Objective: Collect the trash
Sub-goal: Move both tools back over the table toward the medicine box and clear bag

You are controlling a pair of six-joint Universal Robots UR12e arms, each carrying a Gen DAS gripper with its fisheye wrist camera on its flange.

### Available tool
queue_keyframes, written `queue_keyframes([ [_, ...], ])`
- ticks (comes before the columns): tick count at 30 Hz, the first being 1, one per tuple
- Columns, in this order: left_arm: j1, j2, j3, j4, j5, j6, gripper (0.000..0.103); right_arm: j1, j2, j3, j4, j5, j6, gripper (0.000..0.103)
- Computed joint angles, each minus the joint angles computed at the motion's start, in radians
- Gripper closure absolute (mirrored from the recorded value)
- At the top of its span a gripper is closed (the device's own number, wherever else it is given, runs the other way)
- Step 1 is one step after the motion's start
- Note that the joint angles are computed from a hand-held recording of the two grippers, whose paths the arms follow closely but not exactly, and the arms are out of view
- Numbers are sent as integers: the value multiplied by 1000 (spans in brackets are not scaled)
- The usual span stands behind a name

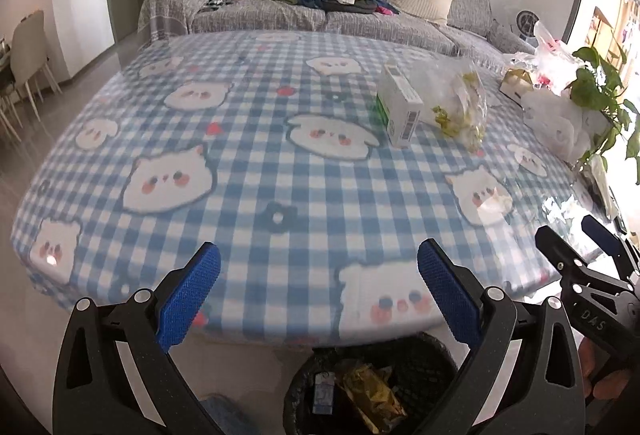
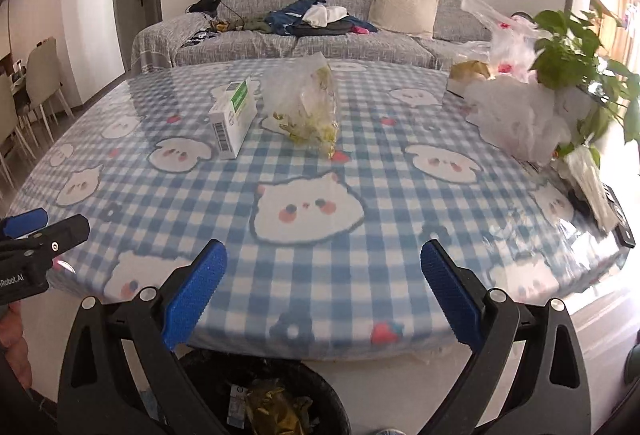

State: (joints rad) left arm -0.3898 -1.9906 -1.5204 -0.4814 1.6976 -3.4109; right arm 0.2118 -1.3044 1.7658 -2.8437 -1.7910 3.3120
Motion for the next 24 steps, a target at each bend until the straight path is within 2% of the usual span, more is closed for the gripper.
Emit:
queue_keyframes([
  [9,12,-66,101,-59,19,12,6,-19,67,-97,27,11,-38,9],
  [24,23,-179,280,-129,-2,6,6,-53,168,-241,67,60,-13,9],
])
